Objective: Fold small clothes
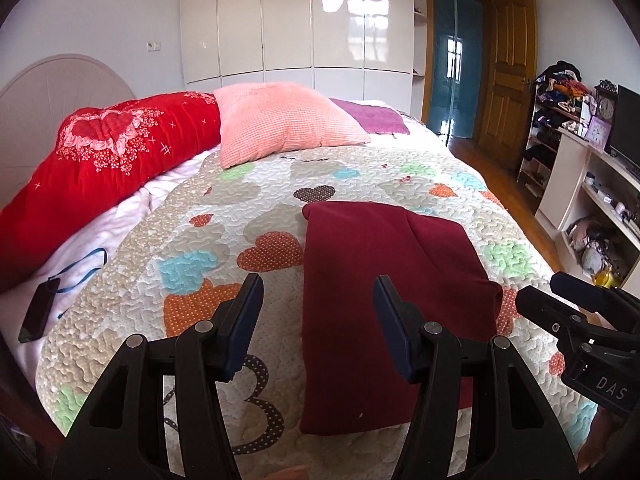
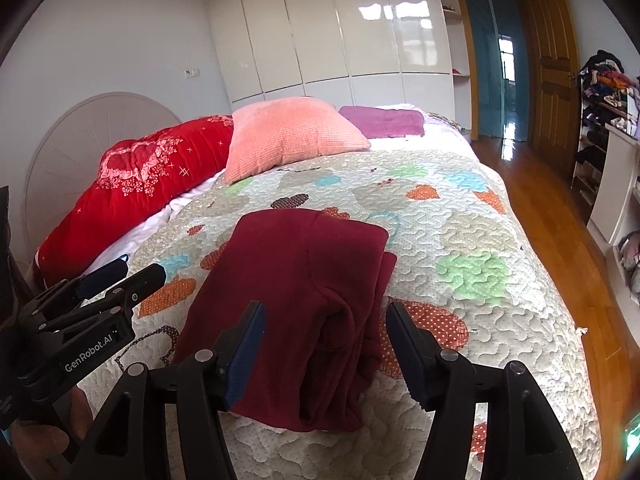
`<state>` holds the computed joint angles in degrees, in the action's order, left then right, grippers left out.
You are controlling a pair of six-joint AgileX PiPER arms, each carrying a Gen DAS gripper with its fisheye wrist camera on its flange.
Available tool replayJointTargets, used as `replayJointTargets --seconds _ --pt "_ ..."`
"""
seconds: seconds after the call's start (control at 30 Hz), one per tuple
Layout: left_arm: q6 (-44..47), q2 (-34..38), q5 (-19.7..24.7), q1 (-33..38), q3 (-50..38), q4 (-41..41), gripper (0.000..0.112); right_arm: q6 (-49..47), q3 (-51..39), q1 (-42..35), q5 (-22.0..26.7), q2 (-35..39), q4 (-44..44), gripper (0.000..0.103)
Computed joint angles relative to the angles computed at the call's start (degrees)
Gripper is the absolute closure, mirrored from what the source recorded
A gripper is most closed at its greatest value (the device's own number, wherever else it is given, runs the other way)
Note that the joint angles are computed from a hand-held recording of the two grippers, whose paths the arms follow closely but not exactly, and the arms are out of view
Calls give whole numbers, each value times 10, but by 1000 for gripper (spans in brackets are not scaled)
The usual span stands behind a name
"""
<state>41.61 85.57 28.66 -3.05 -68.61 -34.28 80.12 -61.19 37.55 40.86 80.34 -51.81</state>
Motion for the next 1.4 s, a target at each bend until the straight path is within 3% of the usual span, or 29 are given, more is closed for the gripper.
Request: replayJointTargets --seconds 1.0,1.4 --pt "-29 13 -16 -7 4 31 55 -19 3 -16 -34 14 27 42" --pt "11 20 -38 4 9 -15 55 -34 2 -30 -51 26 43 42"
